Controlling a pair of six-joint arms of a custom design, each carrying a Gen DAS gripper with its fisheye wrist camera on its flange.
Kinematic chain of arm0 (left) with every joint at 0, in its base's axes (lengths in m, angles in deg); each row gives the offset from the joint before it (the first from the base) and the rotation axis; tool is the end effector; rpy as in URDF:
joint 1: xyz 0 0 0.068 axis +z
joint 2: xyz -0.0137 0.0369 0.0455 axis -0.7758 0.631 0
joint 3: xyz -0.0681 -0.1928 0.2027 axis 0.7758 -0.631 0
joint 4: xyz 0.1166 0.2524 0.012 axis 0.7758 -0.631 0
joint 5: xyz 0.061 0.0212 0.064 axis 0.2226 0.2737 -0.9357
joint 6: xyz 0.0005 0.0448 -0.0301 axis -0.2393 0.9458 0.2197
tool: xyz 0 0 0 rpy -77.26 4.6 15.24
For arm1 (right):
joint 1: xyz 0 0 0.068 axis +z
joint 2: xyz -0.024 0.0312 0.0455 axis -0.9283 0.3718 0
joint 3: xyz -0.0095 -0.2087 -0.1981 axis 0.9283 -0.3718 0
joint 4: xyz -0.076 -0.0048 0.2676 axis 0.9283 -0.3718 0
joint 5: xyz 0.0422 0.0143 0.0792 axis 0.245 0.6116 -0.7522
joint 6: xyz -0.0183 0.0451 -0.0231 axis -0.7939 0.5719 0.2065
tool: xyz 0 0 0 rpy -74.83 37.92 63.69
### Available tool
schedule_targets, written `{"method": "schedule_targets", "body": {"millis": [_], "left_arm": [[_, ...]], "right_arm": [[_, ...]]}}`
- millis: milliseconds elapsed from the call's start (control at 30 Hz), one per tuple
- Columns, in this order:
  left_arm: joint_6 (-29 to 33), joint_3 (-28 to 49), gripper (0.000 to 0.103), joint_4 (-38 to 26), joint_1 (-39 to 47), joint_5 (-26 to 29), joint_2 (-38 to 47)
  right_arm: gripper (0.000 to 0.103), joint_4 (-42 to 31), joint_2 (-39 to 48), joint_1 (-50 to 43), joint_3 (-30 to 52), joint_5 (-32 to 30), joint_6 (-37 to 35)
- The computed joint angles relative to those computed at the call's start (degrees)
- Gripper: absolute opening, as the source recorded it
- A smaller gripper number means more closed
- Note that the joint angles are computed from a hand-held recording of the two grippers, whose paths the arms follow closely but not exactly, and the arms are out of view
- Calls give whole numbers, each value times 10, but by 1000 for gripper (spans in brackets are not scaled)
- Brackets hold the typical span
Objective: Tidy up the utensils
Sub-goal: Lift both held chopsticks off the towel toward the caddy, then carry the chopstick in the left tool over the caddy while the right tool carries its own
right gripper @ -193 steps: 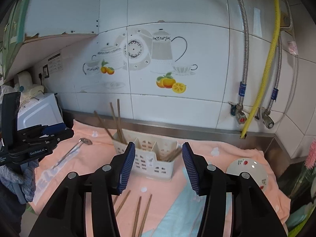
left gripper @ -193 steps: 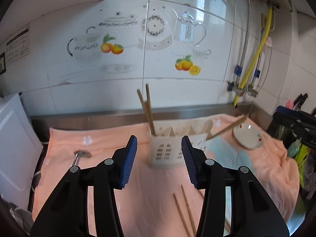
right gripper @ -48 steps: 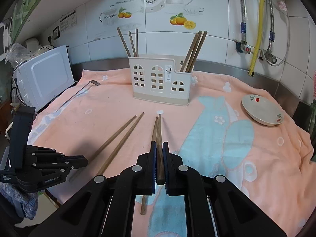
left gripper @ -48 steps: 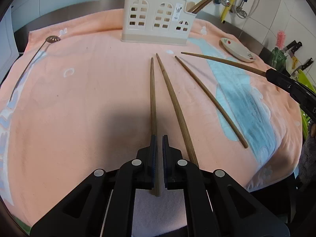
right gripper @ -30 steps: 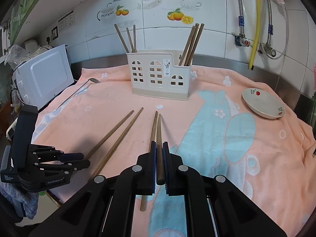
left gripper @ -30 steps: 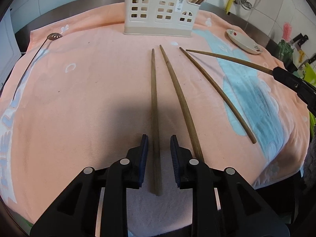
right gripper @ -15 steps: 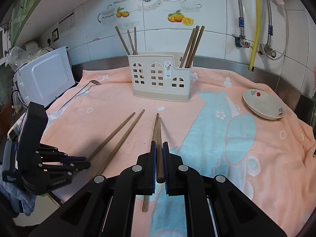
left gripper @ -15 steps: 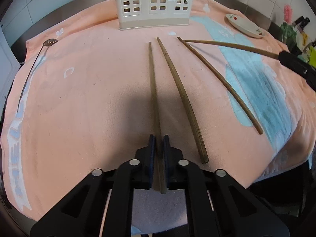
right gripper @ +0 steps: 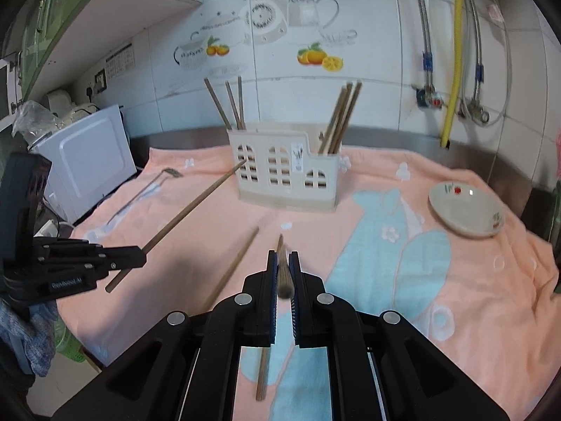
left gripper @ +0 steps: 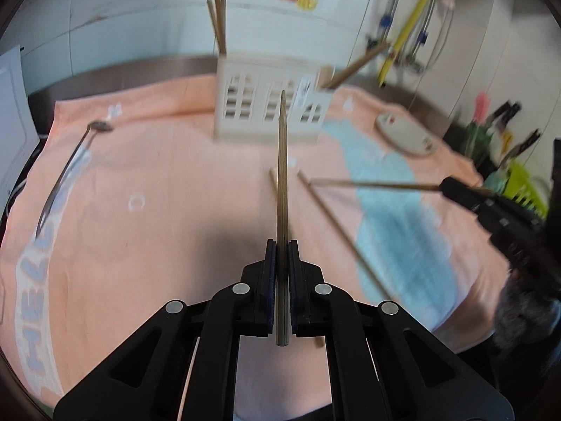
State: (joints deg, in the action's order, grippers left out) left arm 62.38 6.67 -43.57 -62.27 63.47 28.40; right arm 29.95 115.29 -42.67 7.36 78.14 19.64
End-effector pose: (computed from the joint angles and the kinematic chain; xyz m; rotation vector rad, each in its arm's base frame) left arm 0.2721 -0.0625 0.2183 0.2050 2.3545 -0.3982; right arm 0.2521 0.1159 0.2598 -0.2698 2.1989 0.2042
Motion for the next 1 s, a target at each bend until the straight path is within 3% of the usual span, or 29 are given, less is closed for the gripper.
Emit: {"method": "schedule_targets", "body": {"millis": [167,533,1000], "left_arm": [[13,19,5,-13,-12,-14,5],[36,-20,5,2,-2,-10,54],[31,-20,5,6,-4,-22,12]], "right_arm": [[6,-8,1,7,27,6,-12],[6,-7,2,9,16,6,-6],[6,-8,14,6,33,-2,-10]]}}
